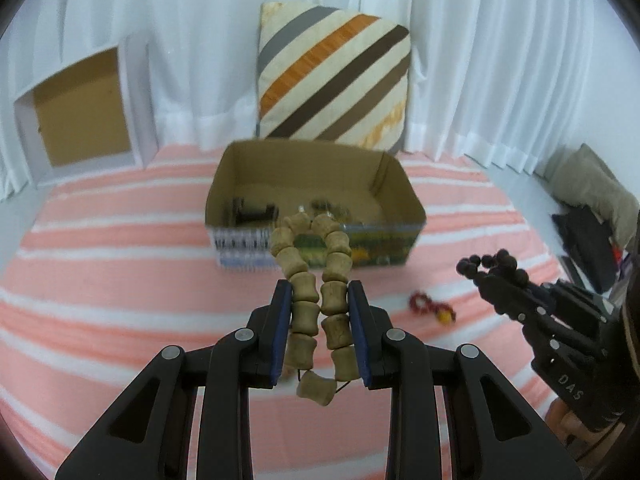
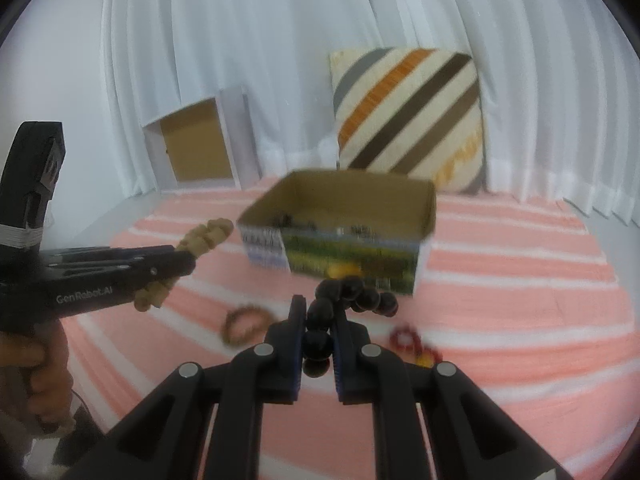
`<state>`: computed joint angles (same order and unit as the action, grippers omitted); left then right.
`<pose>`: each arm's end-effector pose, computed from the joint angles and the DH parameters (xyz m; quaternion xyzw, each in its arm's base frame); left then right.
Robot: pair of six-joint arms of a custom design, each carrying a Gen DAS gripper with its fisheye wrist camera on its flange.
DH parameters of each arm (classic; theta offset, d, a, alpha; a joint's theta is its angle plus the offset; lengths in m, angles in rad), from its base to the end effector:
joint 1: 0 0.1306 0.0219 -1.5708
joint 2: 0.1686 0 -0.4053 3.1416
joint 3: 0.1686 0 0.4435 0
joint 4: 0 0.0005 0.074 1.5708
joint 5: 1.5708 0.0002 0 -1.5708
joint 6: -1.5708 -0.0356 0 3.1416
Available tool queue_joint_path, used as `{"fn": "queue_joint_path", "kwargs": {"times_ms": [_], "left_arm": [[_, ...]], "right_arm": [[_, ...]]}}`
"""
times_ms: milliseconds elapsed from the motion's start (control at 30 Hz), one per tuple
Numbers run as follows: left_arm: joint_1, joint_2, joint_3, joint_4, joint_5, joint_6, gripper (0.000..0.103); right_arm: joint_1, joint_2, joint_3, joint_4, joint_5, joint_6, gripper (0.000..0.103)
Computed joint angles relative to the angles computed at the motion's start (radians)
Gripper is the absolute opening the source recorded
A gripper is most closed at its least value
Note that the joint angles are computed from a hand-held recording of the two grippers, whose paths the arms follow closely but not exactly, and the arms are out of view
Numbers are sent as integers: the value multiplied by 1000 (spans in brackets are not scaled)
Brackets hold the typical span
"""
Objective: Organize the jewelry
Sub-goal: 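Carry both bracelets with both grippers over the box, then open both grippers to drop the two bracelets into the box, then withdraw both grippers toward the brown bracelet and red bead string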
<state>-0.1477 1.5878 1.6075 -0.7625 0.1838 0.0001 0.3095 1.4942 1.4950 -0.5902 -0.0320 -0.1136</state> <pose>0.6125 -0.0982 0.4638 0.1040 0.9065 -0.1134 0.3933 0.5652 0.1814 0.4735 -0.0937 0.8769 0.1127 0.4577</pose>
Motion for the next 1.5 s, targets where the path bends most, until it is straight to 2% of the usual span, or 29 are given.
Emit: {"fn": "queue_joint_path", "kwargs": {"times_ms": [200, 567, 667, 933, 967, 1000, 1033, 1067, 1100, 1133, 1267, 1500], "left_arm": [[6, 146, 219, -63, 1, -4, 28], [-5, 440, 614, -205, -20, -8, 28], [-9, 499, 680, -240, -27, 0, 28], [-12, 616, 808, -306, -45, 19, 29], [-11, 634, 836, -322, -52, 23, 46], [-11, 643, 848, -326, -57, 31, 61], [-11, 643, 842, -317, -72, 42, 68], [-10, 645, 843, -315, -90, 50, 80], [-8, 648, 844, -314, -99, 58, 87], [-6, 652, 848, -315, -96, 65, 89], [1, 645, 830, -305, -90, 72, 90], [3, 564, 702, -231, -94, 56, 90]], "right_arm": [[-26, 127, 189, -33, -32, 30, 12], [-73, 461, 633, -223, -66, 23, 12], [-85, 545, 743, -281, -74, 13, 12], [-101, 678, 916, -385, -91, 25, 13], [-102, 689, 930, -393, -92, 26, 13], [-103, 703, 947, -409, -94, 26, 19], [-104, 708, 951, -413, -91, 23, 27], [-104, 705, 943, -405, -85, 19, 52], [-105, 697, 926, -384, -78, 13, 66], [-108, 682, 895, -355, -76, 6, 66], [-112, 676, 881, -337, -64, 9, 66], [-111, 629, 803, -279, -57, -3, 66]]}}
